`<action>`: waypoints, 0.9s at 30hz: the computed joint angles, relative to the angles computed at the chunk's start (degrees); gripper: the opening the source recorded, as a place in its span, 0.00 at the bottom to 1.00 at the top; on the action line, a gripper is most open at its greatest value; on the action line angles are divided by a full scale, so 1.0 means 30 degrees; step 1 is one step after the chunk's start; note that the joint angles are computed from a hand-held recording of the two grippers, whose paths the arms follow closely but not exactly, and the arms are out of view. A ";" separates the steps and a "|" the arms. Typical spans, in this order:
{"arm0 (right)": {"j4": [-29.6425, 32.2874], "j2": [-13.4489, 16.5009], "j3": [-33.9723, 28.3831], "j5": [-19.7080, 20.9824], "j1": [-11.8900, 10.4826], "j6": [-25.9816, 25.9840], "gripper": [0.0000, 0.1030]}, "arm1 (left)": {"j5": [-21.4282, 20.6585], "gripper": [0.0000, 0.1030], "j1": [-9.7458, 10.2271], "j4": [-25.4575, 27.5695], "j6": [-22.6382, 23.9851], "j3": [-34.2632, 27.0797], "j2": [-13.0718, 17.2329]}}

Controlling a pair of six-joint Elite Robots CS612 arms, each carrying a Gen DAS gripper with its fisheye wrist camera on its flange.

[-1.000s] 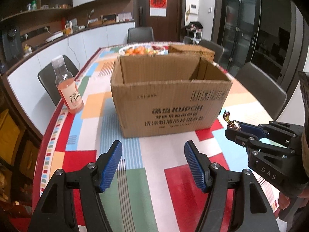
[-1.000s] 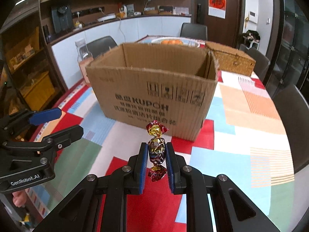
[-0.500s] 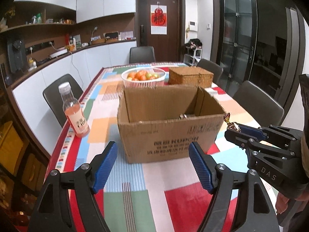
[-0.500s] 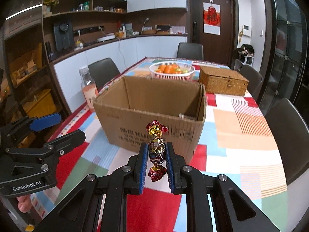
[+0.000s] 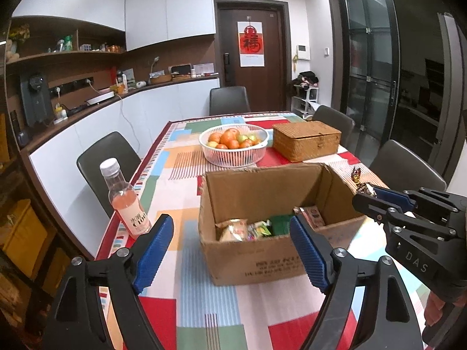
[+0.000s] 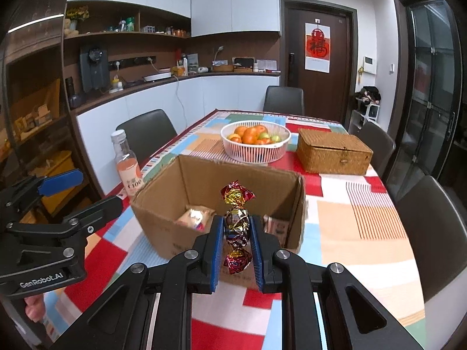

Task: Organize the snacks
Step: 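Carry the gold candy over the box and open the right tool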

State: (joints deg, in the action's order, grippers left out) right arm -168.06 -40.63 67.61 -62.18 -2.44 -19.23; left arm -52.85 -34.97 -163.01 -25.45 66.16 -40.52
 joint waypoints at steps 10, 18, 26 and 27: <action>0.1713 0.1205 -0.2430 -0.0957 0.0330 0.0298 0.19 | 0.0536 0.84 0.0390 0.1245 0.0013 -0.1757 0.0854; 0.3228 0.2048 -0.3969 -0.1418 0.0453 0.0734 0.19 | 0.0394 0.84 0.0574 0.2204 -0.0208 -0.2545 0.1291; 0.2493 0.1609 -0.3121 -0.1792 0.0436 0.0634 0.28 | 0.0603 0.84 0.0396 0.1701 -0.0314 -0.1857 0.1000; 0.2184 0.1458 -0.2823 -0.1811 0.0415 0.0616 0.31 | 0.0618 0.84 0.0374 0.1616 -0.0280 -0.1751 0.0939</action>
State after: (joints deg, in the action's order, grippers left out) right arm -161.50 -36.26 59.14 -67.61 -1.19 -17.38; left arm -50.99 -33.84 -158.16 -26.29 60.90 -37.71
